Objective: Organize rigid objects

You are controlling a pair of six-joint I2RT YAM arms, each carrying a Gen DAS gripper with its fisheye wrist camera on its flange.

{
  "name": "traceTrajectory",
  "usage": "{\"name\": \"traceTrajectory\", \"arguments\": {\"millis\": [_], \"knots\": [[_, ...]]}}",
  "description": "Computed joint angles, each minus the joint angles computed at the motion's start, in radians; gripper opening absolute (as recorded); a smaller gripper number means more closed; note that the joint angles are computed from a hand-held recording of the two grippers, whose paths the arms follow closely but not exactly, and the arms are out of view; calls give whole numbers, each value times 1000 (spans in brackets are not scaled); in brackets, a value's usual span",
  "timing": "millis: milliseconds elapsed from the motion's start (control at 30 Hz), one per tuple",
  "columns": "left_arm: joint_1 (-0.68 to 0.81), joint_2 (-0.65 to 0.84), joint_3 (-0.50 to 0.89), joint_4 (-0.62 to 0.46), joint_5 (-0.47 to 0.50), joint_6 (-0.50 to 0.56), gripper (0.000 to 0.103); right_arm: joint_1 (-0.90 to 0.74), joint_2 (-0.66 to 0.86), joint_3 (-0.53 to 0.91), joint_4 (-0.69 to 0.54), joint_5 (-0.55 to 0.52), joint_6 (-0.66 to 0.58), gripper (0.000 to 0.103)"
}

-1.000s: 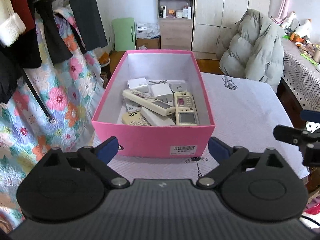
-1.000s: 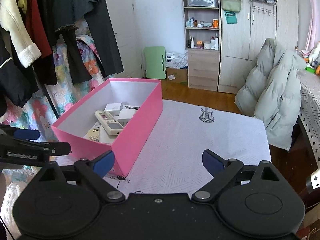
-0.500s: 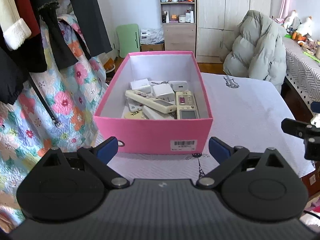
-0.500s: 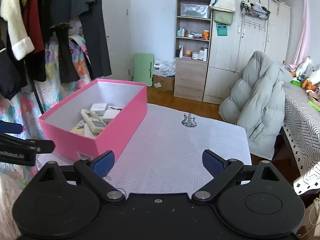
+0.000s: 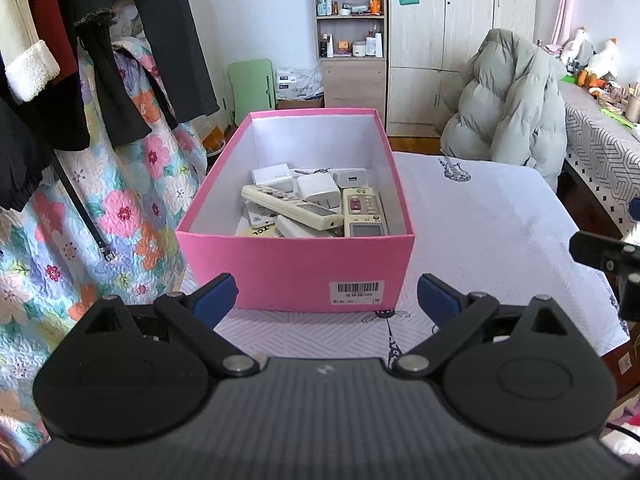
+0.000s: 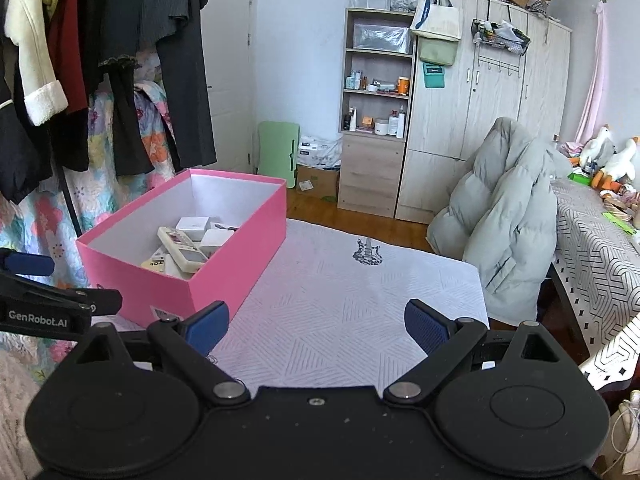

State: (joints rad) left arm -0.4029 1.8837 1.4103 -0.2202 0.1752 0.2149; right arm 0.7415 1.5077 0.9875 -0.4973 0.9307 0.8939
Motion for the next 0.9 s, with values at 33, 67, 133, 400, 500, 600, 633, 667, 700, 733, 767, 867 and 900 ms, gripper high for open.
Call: {"name": "traceTrajectory", "arguments": {"millis": [33, 67, 133, 400, 500, 600, 633, 667, 700, 733, 767, 867, 900], "knots": [[-2, 4, 6, -9, -6, 3, 98, 1, 4, 2, -2, -3, 3, 97], [-4, 9, 14, -18, -12, 5, 98, 2, 6, 4, -4, -4, 5, 97], [-5, 14, 18, -25, -13, 7, 98, 0, 13, 11, -13, -3, 10, 97], [2, 22, 18, -15, -15, -14, 98, -7, 44, 46, -86, -5, 76, 97], [8, 34, 30, -28, 4, -18, 98, -16, 53, 56, -110, -10, 107, 97], [9, 40, 33, -27, 12, -26, 102, -11, 59, 60, -115, -12, 117, 97], [7, 37, 26, -17, 6, -25, 103, -9, 63, 64, -122, -9, 123, 97], [5, 35, 19, -8, 1, -21, 103, -8, 64, 64, -123, -8, 122, 97], [3, 33, 15, -2, -3, -20, 103, -8, 64, 65, -123, -9, 120, 97], [2, 31, 12, 3, -5, -19, 103, -8, 63, 64, -121, -13, 119, 97], [2, 29, 8, 9, -5, -19, 103, -12, 62, 62, -118, -19, 117, 97], [3, 22, 0, 26, -8, -19, 103, -15, 60, 62, -124, -25, 123, 97], [2, 20, -5, 34, -11, -16, 103, -18, 57, 59, -120, -27, 119, 97]]}}
